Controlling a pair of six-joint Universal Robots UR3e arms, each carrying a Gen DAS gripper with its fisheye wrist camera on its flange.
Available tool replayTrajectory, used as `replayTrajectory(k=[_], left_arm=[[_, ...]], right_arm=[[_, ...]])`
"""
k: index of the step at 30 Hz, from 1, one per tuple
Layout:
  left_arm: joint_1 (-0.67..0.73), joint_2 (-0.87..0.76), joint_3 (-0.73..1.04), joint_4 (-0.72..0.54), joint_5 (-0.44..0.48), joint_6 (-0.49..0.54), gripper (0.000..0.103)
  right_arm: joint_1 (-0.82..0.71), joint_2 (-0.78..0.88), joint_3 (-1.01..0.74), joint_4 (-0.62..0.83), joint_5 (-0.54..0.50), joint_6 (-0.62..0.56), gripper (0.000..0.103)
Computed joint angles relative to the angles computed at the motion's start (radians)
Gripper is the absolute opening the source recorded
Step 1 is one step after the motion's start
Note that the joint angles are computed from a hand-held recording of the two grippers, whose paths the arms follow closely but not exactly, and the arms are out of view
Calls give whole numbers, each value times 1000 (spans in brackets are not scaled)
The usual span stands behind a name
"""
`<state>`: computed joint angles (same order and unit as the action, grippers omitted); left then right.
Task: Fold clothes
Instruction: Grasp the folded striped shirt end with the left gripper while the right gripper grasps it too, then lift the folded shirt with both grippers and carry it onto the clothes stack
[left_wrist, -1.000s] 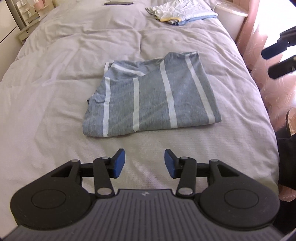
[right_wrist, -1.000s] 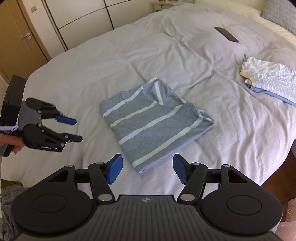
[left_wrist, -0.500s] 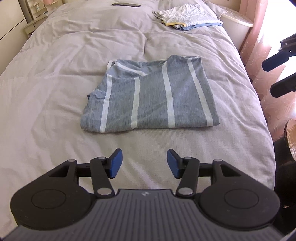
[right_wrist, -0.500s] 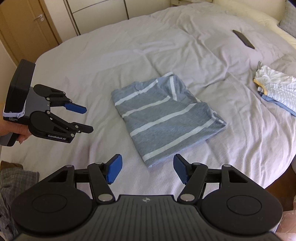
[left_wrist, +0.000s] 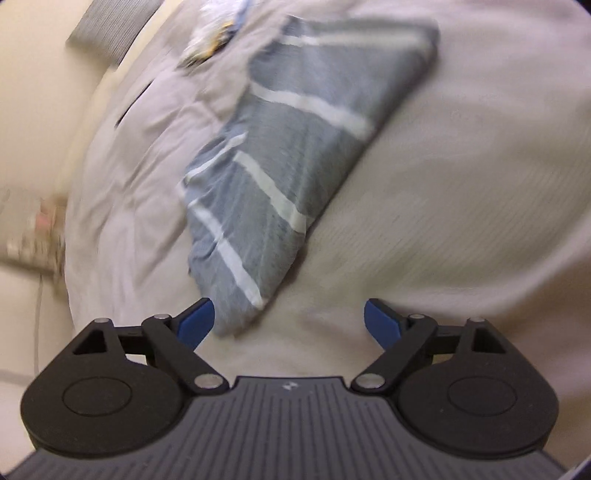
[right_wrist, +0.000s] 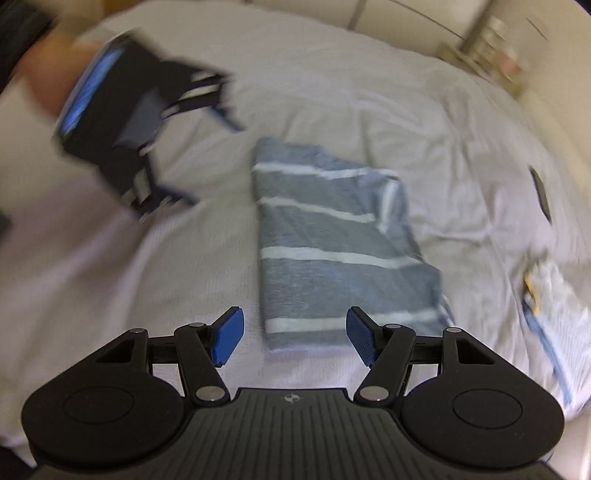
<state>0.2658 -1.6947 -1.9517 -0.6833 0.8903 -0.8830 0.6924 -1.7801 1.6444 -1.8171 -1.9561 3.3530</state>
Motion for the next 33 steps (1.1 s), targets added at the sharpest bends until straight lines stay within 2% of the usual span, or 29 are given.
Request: replayTrajectory(k=[2, 6, 8, 10, 15, 17, 20, 22, 24, 25, 29, 33], left_arm=[[-9, -114, 20, 93, -52, 70, 82], [-45, -285, 126, 174, -114, 151, 82], [-62, -355, 174, 232, -135, 169, 78], [-86, -409, 208, 294, -129, 144, 68], [-115, -479, 257, 365, -109, 70, 58], [-112, -474, 245, 367, -119, 85, 51], [-111, -468, 236, 357, -118, 106, 36], [-128, -465, 246, 352, -79, 85, 18], [-148, -449, 258, 336, -33, 53, 12], [-155, -436, 265, 322, -21, 34, 9], [-170, -363, 295, 256, -13, -46, 8], [-196, -267, 348, 145, -10, -121, 8]], right_arm=[[25, 58, 51, -92, -20, -18, 54], [52, 169, 88, -200, -80, -16, 54], [54, 214, 91, -227, -105, -17, 55], [52, 262, 87, -247, -125, -26, 56], [35, 335, 123, -330, -188, -131, 56], [16, 321, 154, -344, -207, -167, 49], [-29, 272, 216, -370, -197, -232, 43], [-62, 236, 255, -390, -181, -280, 39], [-94, 209, 262, -385, -143, -311, 21], [-111, 196, 259, -374, -122, -321, 4], [-167, 123, 226, -311, -63, -345, 4], [-204, 17, 168, -218, -64, -383, 4]])
